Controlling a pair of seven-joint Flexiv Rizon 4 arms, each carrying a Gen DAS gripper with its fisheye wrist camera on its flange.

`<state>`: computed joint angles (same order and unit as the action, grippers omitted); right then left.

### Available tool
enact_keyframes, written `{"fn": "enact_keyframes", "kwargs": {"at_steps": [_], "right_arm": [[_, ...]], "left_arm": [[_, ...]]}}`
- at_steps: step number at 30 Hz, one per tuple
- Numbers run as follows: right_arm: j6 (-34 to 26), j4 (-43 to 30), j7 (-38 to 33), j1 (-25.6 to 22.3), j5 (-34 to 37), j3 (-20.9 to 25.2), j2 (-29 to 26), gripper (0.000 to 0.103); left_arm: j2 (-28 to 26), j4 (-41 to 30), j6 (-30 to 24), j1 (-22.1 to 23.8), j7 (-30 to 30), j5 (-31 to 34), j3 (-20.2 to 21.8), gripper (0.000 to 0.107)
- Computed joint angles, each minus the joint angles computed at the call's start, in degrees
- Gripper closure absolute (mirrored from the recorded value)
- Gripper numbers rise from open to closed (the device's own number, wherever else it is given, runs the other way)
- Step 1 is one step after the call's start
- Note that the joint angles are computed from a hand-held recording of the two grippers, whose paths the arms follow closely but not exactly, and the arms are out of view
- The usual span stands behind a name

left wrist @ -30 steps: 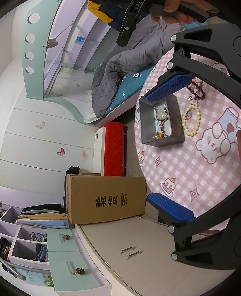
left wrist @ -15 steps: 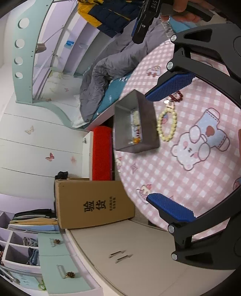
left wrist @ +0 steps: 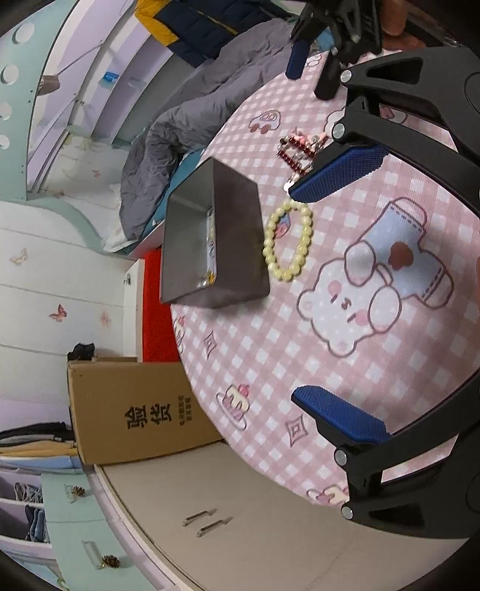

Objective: Organize jewelry
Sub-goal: 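Grasp the pink charm chain beside the red bead bracelet with the right tool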

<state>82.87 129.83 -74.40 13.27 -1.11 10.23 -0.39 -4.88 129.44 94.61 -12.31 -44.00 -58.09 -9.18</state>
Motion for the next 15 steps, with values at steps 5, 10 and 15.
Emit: {"fn": "enact_keyframes", "kwargs": {"at_steps": [5,10,15], "right_arm": [[-2.96,-2.55,-7.56,0.59,5.81,1.12,-2.21,0.036],[-1.69,-3.12,-8.53,0.84,3.57,1.08,-4.78,0.049],[0.98,-1.97,-4.87,1.65,-5.51,-0.8,-6.23,0.073]], "left_arm": [[-0.93,-0.13,-1.5,0.11,-4.32,6.35,1.06,0.01],[-1.29,-0.28,-2.65,1.59,-6.64,9.09,0.37,0.01],[-1.75,-0.25,-3.52,1.76,-8.45,11.83,0.39,0.01]]}}
